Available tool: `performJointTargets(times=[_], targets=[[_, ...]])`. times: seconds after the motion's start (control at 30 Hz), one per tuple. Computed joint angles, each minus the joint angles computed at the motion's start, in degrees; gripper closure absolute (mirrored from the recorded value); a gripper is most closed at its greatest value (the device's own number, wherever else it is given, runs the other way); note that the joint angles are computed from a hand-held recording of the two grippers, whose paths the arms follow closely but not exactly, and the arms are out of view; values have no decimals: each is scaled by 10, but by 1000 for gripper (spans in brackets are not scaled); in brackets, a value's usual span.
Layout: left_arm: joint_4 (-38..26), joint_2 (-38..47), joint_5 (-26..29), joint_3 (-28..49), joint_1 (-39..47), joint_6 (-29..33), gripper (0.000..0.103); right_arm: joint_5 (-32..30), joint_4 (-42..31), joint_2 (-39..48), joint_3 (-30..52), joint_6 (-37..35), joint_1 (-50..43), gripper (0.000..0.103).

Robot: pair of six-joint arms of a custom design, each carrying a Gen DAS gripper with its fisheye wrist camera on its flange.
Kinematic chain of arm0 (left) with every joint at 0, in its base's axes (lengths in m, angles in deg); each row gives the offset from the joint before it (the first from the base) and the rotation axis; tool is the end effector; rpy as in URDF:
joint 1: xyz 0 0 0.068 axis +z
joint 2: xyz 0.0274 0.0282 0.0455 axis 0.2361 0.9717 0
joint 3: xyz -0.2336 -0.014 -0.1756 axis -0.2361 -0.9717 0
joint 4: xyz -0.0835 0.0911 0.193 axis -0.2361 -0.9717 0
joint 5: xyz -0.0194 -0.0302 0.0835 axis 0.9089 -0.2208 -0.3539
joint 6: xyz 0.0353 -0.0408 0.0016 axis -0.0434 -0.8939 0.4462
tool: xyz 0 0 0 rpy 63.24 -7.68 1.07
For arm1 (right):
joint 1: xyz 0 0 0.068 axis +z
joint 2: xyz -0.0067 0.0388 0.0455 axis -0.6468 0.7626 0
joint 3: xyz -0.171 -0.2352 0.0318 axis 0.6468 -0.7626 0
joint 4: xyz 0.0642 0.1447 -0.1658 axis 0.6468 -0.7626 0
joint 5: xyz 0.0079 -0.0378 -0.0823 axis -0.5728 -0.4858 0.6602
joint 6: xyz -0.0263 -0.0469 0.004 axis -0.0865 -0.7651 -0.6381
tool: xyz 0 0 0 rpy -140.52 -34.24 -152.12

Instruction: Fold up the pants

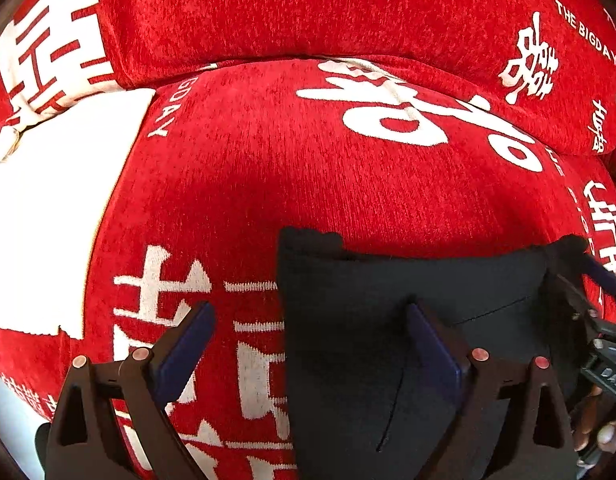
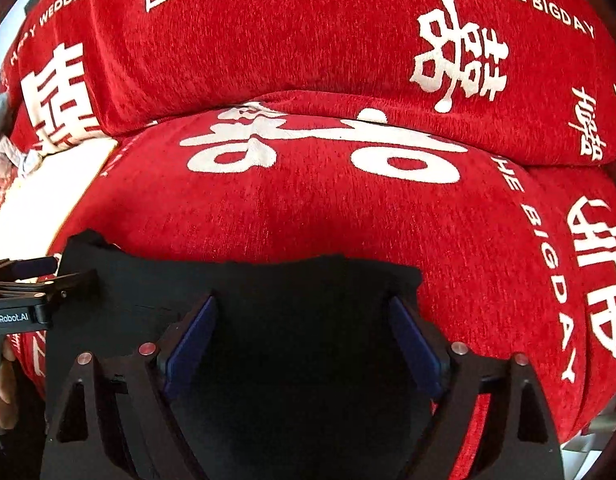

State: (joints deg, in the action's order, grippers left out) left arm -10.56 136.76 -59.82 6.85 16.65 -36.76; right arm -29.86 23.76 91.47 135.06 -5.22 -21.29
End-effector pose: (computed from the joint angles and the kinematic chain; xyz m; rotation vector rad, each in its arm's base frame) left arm 0.3115 0.0153 0.2458 -0.1863 2.8073 -0.0490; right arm 0.3074 0.1047 0.2749 -0.2740 2.6757 0.0940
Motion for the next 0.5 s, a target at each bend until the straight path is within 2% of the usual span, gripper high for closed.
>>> performJointTargets(times=[0.07, 0.17, 0.27, 0.33, 0.4, 0.5], targets=[[-3, -9, -4, 0, -1, 2, 7, 29, 0, -28, 6, 7, 20, 14], [-5, -17, -7, -3, -1, 2, 7, 25, 12, -50, 8, 7, 38, 13], [-10, -13, -5, -2, 2, 0, 7, 10, 1, -11, 28, -2, 48, 13], [-19, -10, 2, 2, 6, 0, 7, 4, -4, 24, 36, -1, 43, 5], [-29, -20, 2, 2, 11, 4, 7, 9, -28, 54, 55, 3, 36, 5], [-42, -62, 12, -15, 36, 30, 7, 3, -30, 2, 42, 12, 32, 5]])
